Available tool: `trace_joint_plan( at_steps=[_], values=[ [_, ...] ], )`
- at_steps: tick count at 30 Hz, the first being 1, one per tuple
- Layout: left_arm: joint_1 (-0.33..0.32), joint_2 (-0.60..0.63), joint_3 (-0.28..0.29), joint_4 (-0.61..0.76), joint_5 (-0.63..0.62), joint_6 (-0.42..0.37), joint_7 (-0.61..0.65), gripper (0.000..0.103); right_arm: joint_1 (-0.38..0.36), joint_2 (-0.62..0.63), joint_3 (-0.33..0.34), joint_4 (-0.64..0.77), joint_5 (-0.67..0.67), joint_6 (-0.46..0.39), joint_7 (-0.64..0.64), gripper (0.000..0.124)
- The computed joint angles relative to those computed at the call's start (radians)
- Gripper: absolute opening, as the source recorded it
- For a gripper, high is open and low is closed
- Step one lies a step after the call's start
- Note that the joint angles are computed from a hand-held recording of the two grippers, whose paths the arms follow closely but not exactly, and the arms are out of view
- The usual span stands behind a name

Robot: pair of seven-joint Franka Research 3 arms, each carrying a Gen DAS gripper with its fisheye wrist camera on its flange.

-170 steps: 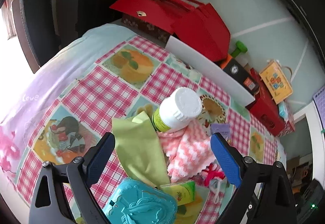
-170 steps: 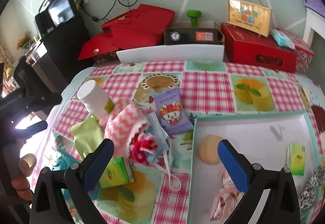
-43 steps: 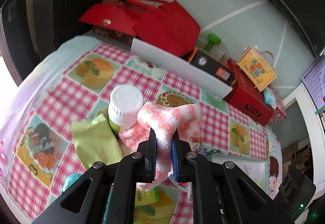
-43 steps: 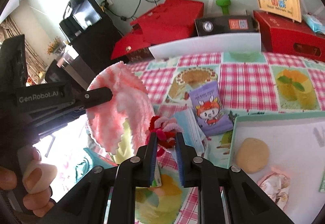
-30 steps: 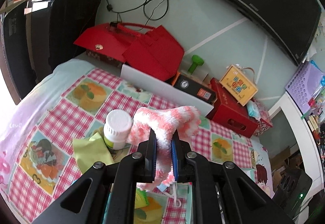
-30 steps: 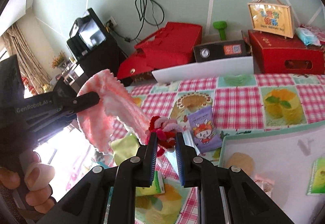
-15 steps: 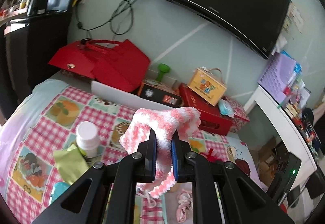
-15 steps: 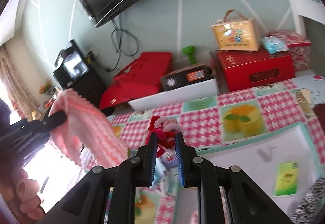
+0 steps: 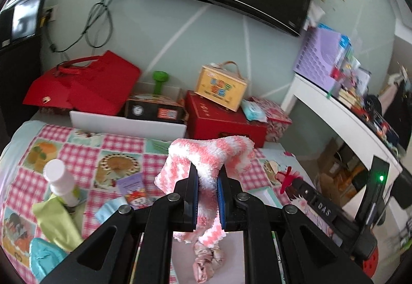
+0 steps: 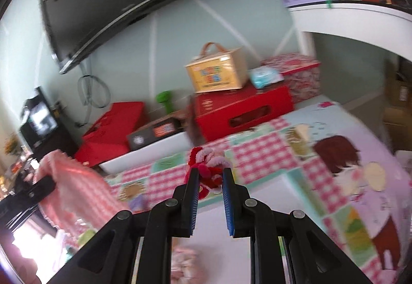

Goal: Organize soft objects
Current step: 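Lift the striped towel and red plush toy and carry both over the tray, then lower both tools into the tray and open them to release the items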

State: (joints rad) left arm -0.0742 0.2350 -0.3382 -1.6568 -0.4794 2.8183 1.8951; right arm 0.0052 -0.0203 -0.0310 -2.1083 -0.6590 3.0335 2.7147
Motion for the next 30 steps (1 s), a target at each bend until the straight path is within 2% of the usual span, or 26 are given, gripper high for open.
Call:
trace_joint_plan(
  at_steps=[4,8,12,18,22,25,30],
  values=[
    [-0.011,0.024,-0.022,0.0,0.006,0.025,0.04,0.012,-0.021,-0.009,-0.009,-0.018,-0.021,-0.022,0.052,0.019],
    [-0.029,0.061,-0.027,0.011,0.059,0.041,0.03,0.012,-0.021,0.002,-0.005,0.009,-0.08,-0.117,0.086,0.019],
    [-0.037,0.101,-0.033,0.023,0.122,0.047,-0.006,0.012,-0.006,0.024,-0.014,0.031,-0.116,-0.165,0.09,0.019],
    [-0.038,0.153,-0.043,0.038,0.198,0.058,-0.058,0.012,0.029,0.095,-0.042,0.058,0.024,-0.173,-0.027,0.019],
    [-0.046,0.183,-0.037,0.063,0.251,0.011,-0.109,0.012,0.052,0.124,-0.062,0.062,0.122,-0.177,-0.101,0.019],
    [-0.04,0.205,-0.046,0.09,0.254,-0.057,-0.124,0.012,0.067,0.142,-0.074,0.068,0.187,-0.186,-0.158,0.019],
    [-0.064,0.232,-0.023,0.135,0.286,-0.176,-0.159,0.012,0.093,0.164,-0.092,0.085,0.231,-0.217,-0.208,0.02]
  ],
)
